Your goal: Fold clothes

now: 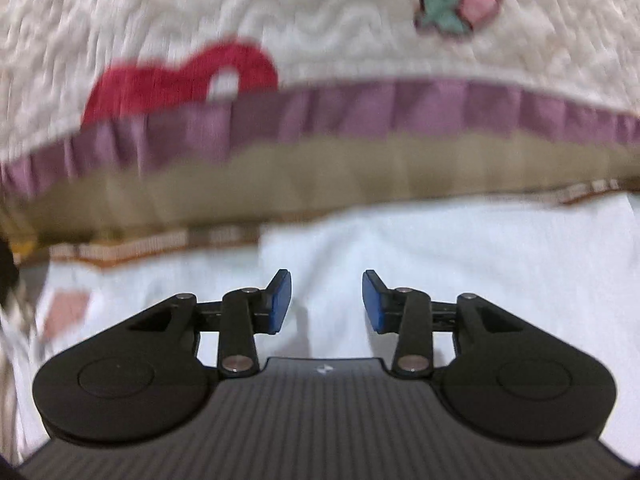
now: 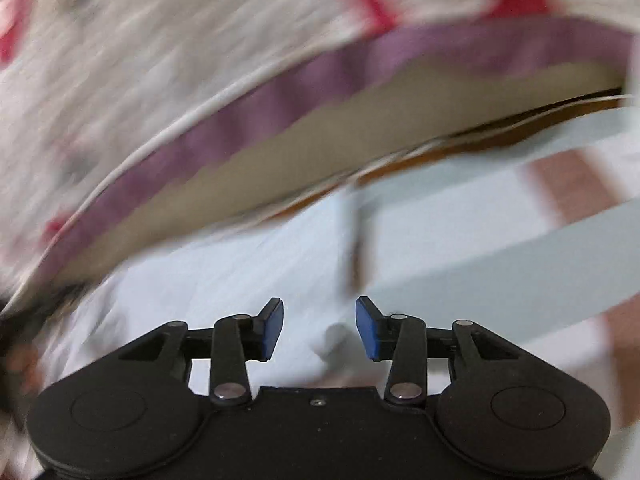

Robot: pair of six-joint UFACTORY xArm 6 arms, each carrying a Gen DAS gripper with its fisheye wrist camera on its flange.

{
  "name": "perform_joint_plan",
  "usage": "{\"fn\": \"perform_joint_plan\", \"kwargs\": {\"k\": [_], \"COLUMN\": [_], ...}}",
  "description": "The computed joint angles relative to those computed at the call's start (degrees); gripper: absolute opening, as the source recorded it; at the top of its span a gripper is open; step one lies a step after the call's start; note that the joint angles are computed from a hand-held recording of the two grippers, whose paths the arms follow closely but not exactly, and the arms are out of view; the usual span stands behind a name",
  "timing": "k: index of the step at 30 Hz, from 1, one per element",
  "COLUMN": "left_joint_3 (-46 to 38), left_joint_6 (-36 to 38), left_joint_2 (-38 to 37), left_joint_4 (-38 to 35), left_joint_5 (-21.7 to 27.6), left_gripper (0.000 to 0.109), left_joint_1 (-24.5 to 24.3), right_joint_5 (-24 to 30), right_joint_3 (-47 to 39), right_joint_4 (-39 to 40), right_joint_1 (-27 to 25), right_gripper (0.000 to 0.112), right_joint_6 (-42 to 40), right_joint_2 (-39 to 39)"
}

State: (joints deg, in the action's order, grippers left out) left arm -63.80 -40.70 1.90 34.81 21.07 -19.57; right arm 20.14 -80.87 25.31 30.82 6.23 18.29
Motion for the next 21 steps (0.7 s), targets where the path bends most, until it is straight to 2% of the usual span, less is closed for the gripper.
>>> {"fn": "perform_joint_plan", "kwargs": {"k": [2, 4, 6, 9, 10, 11, 13, 14, 16, 18, 19, 21], "left_joint_3": [4.03, 6.61, 10.12, 14.95, 16.53, 18.08, 21.1, 23.32, 29.25, 34.6, 36.78, 40.32], "left_joint_6": [0.35, 1.91, 3.58, 2.27, 2.23, 2.28, 2.74, 5.15, 10.92, 16.36, 16.38, 14.65], "left_joint_2": [-2.71, -4.47, -7.63, -13.29, -15.37, -17.47, -21.78, -24.98, -33.47, -41.41, -44.56, -49.42], "left_joint_4": [-1.36, -3.59, -6.4, -4.85, -3.92, -3.08, -1.69, -2.63, -4.89, -6.82, -6.12, -2.76], "left_joint_5": [0.25, 0.61, 2.23, 4.6, 4.73, 4.9, 5.38, 6.38, 8.2, 9.73, 10.03, 9.97], "left_gripper": [0.038, 0.038, 0.039, 0.039, 0.039, 0.039, 0.041, 0.042, 0.044, 0.045, 0.045, 0.045], "left_joint_1": [-0.3, -0.64, -1.14, -1.76, -1.47, -1.17, -0.54, 0.36, 2.19, 4.9, 6.51, 9.66], "right_joint_5": [1.75, 0.01, -2.47, -7.09, -7.18, -7.29, -7.18, -4.68, 3.92, 15.91, 21.7, 26.43], "right_joint_3": [0.5, 1.13, 0.39, -0.16, -0.24, -1.54, -3.98, -4.89, -7.22, -12.19, -15.03, -16.81], "right_joint_4": [-3.81, 1.97, 3.32, -8.0, -13.01, -17.93, -29.92, -35.91, -45.51, -46.1, -46.3, -50.35], "right_joint_1": [0.42, 1.24, 2.41, 2.83, 2.44, 2.31, 1.83, 1.39, 1.69, 2.85, 3.38, 4.24], "right_gripper": [0.043, 0.044, 0.057, 0.06, 0.046, 0.01, 0.004, 0.004, 0.002, 0.004, 0.008, 0.01], "right_joint_6": [4.58, 5.86, 11.47, 28.68, 34.68, 38.79, 44.38, 45.49, 49.17, 43.87, 40.89, 40.05], "right_joint_2": [-0.48, -0.16, 1.46, 3.01, 2.85, 3.57, 4.35, 3.36, 2.51, 4.75, 6.31, 6.93]}}
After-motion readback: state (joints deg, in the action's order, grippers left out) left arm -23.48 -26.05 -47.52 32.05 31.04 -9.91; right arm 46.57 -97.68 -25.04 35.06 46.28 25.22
